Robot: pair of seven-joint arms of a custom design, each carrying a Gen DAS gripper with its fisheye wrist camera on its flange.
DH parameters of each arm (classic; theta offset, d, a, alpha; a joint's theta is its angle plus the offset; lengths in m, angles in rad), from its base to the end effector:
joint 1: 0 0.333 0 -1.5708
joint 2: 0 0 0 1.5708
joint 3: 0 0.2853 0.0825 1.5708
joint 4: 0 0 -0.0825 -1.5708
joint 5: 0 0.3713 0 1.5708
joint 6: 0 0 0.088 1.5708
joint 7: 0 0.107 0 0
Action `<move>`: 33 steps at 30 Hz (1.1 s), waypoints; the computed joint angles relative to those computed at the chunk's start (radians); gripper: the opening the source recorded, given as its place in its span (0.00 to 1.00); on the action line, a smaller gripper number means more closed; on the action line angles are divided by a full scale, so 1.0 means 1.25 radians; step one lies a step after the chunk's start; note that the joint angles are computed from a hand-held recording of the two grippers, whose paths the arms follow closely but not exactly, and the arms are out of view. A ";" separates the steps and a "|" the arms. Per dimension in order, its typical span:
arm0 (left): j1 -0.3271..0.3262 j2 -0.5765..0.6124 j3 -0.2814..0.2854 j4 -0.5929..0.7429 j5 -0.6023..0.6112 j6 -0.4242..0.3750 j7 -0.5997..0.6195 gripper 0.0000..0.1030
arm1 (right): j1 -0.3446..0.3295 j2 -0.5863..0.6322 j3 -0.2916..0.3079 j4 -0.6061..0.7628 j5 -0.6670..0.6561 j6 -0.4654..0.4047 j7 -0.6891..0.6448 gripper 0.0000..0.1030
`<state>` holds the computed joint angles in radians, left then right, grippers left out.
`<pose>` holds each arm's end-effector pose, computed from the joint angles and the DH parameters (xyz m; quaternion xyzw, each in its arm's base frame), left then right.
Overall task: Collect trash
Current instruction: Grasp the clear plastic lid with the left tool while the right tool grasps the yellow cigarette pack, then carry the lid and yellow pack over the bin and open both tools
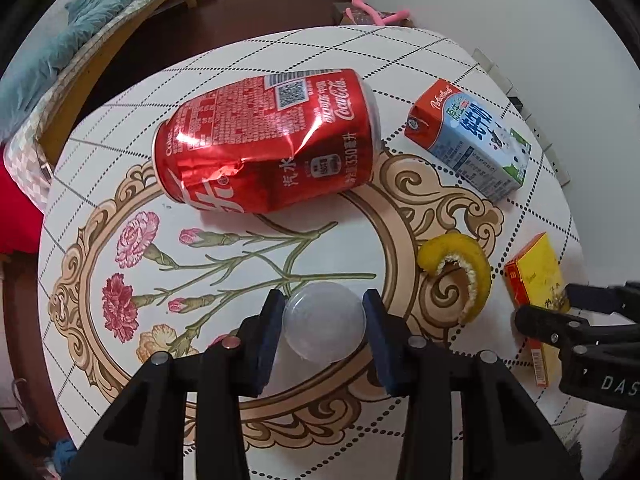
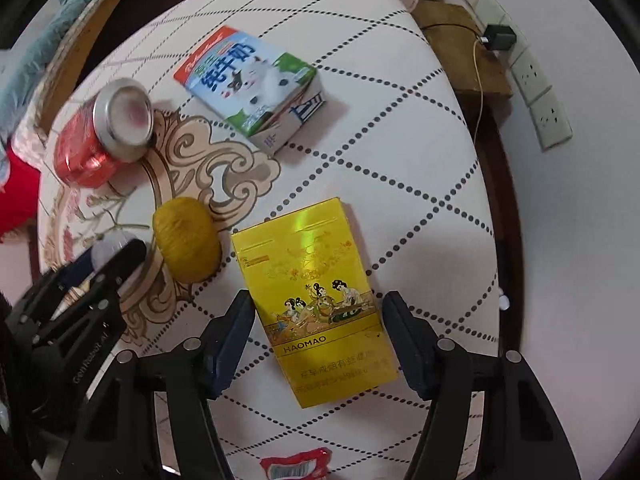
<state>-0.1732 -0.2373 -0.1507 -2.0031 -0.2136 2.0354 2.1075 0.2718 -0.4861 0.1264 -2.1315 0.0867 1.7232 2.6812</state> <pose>0.4756 -0.1784 0.5584 -0.3754 0.9135 -0.1483 0.0514 0.3745 0.1754 0.5766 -0.4058 0.9131 0.0122 0.0378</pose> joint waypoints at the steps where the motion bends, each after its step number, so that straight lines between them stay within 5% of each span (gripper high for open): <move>1: -0.001 -0.002 0.000 -0.003 -0.002 0.003 0.000 0.36 | 0.001 0.012 0.005 0.013 -0.011 -0.014 -0.003 0.67; 10: -0.001 -0.051 0.006 -0.059 -0.008 0.052 0.001 0.35 | 0.023 0.039 0.036 0.041 -0.075 -0.064 -0.010 0.65; 22: 0.035 -0.199 0.096 -0.132 -0.068 0.055 0.052 0.35 | 0.062 0.008 0.085 0.054 -0.129 -0.052 0.076 0.59; 33: 0.106 -0.156 0.193 0.042 -0.163 0.032 0.124 0.35 | 0.111 0.180 0.140 0.356 -0.251 -0.054 0.122 0.59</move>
